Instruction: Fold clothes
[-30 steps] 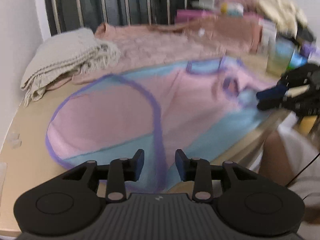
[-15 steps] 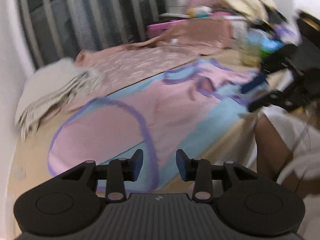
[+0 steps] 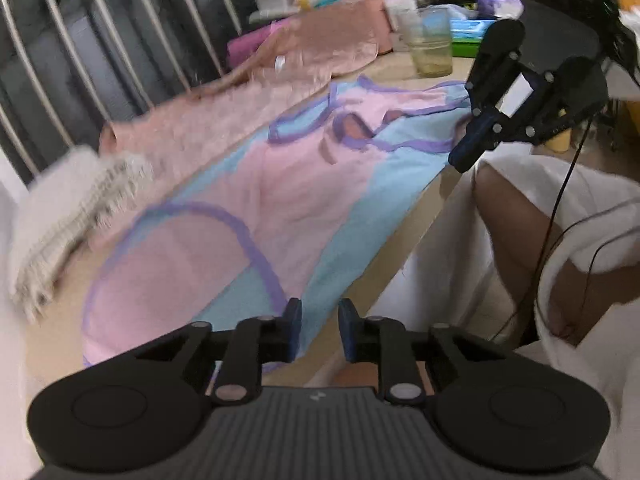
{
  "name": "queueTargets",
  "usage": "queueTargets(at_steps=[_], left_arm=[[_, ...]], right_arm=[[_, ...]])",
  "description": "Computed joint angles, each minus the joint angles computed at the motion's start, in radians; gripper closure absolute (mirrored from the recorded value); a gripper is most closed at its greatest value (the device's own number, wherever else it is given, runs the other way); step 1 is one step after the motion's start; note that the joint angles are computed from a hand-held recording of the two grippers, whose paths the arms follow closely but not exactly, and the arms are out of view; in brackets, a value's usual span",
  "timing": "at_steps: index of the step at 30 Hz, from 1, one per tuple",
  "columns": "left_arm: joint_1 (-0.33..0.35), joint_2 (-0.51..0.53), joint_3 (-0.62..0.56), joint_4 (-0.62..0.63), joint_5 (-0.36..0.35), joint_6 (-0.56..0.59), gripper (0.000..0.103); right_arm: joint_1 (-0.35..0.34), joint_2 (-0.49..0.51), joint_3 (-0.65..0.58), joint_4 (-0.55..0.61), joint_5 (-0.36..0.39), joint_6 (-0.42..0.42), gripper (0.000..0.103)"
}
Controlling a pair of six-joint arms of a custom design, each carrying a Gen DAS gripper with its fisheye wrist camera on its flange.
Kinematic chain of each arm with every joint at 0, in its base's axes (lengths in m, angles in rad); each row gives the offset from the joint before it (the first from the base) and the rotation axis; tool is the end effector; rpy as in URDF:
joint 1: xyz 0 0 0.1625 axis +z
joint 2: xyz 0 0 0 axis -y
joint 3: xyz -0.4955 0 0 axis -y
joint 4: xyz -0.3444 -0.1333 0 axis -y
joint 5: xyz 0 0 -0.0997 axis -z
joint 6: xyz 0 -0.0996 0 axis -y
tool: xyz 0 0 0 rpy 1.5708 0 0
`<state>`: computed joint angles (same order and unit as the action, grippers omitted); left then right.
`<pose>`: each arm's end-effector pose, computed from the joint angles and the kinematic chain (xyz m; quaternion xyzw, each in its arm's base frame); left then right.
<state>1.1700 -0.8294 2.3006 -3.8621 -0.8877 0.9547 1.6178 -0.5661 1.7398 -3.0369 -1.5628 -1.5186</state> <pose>-0.0119 -0.5308 0.2055 0.4378 0.7569 -0.2773 0.3982 0.1657 -0.6685 0.0440 0.6982 -0.7010 0.1106 0.0948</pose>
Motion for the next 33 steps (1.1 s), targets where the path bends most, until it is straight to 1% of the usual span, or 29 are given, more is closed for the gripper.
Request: queueTargets(at_steps=[1, 2, 3, 4, 6, 7, 8, 9, 11, 12, 13, 14, 16, 18, 21, 24, 26, 27, 28, 29, 30, 31, 32, 33], left_arm=[[-0.003, 0.028, 0.015, -0.098, 0.014, 0.073, 0.063], [-0.001, 0.052, 0.018, -0.154, 0.022, 0.134, 0.059], [0.000, 0.070, 0.018, -0.194, 0.030, 0.191, 0.059], [0.003, 0.078, 0.011, -0.192, 0.040, 0.216, 0.059], [0.009, 0.083, -0.004, -0.170, 0.050, 0.240, 0.063], [0.013, 0.082, -0.009, -0.154, 0.049, 0.239, 0.073], [0.016, 0.081, -0.015, -0.138, 0.048, 0.238, 0.074], [0.016, 0.075, -0.013, -0.128, 0.045, 0.221, 0.075], [0.014, 0.063, -0.008, -0.107, 0.038, 0.185, 0.082], [0.013, 0.051, -0.006, -0.085, 0.036, 0.158, 0.085], [0.012, 0.032, -0.005, -0.047, 0.026, 0.126, 0.093], [0.011, 0.010, -0.005, -0.001, 0.016, 0.092, 0.098], [0.008, -0.066, -0.015, 0.184, -0.011, -0.019, 0.098], [0.006, -0.125, -0.038, 0.290, -0.051, -0.063, 0.098], [0.025, -0.191, -0.139, 0.471, -0.126, -0.120, 0.098], [0.060, -0.183, -0.275, 0.594, -0.169, -0.149, 0.099], [0.089, -0.154, -0.378, 0.706, -0.177, -0.211, 0.098], [0.103, -0.138, -0.415, 0.740, -0.162, -0.251, 0.097], [0.118, -0.122, -0.452, 0.775, -0.146, -0.292, 0.092], [0.132, -0.105, -0.491, 0.812, -0.131, -0.334, 0.089], [0.140, -0.105, -0.489, 0.807, -0.118, -0.360, 0.089], [0.144, -0.114, -0.470, 0.782, -0.113, -0.383, 0.088], [0.147, -0.133, -0.439, 0.754, -0.122, -0.414, 0.080], [0.150, -0.151, -0.408, 0.726, -0.131, -0.445, 0.075]], right_arm=[[-0.004, -0.004, 0.011, -0.022, 0.013, -0.011, 0.103], [-0.010, -0.008, 0.028, -0.053, 0.034, -0.029, 0.103], [-0.014, -0.012, 0.041, -0.078, 0.055, -0.052, 0.098], [-0.016, -0.012, 0.051, -0.107, 0.068, -0.078, 0.088], [-0.012, 0.013, 0.062, -0.197, 0.055, -0.155, 0.081], [-0.010, 0.029, 0.064, -0.242, 0.042, -0.195, 0.081], [-0.008, 0.043, 0.062, -0.268, 0.025, -0.225, 0.082], [-0.007, 0.049, 0.057, -0.268, 0.013, -0.235, 0.085], [-0.009, 0.049, 0.055, -0.254, 0.015, -0.228, 0.087], [-0.008, 0.043, 0.056, -0.241, 0.016, -0.216, 0.093], [-0.007, 0.035, 0.055, -0.223, 0.015, -0.199, 0.100], [-0.004, 0.022, 0.050, -0.186, 0.005, -0.173, 0.100], [0.000, -0.004, 0.026, -0.085, -0.015, -0.125, 0.100], [0.003, -0.028, -0.007, 0.017, -0.015, -0.085, 0.100], [0.010, -0.051, -0.107, 0.201, 0.027, 0.038, 0.100], [0.027, -0.013, -0.249, 0.297, 0.036, 0.139, 0.100], [0.041, 0.044, -0.365, 0.350, 0.015, 0.215, 0.100], [0.050, 0.073, -0.413, 0.369, -0.013, 0.240, 0.099], [0.057, 0.102, -0.446, 0.350, -0.043, 0.260, 0.097], [0.060, 0.120, -0.452, 0.293, -0.068, 0.270, 0.094], [0.064, 0.140, -0.459, 0.237, -0.093, 0.278, 0.090], [0.061, 0.141, -0.449, 0.196, -0.101, 0.282, 0.088], [0.046, 0.107, -0.406, 0.181, -0.075, 0.281, 0.085], [0.030, 0.075, -0.366, 0.167, -0.048, 0.279, 0.075]])
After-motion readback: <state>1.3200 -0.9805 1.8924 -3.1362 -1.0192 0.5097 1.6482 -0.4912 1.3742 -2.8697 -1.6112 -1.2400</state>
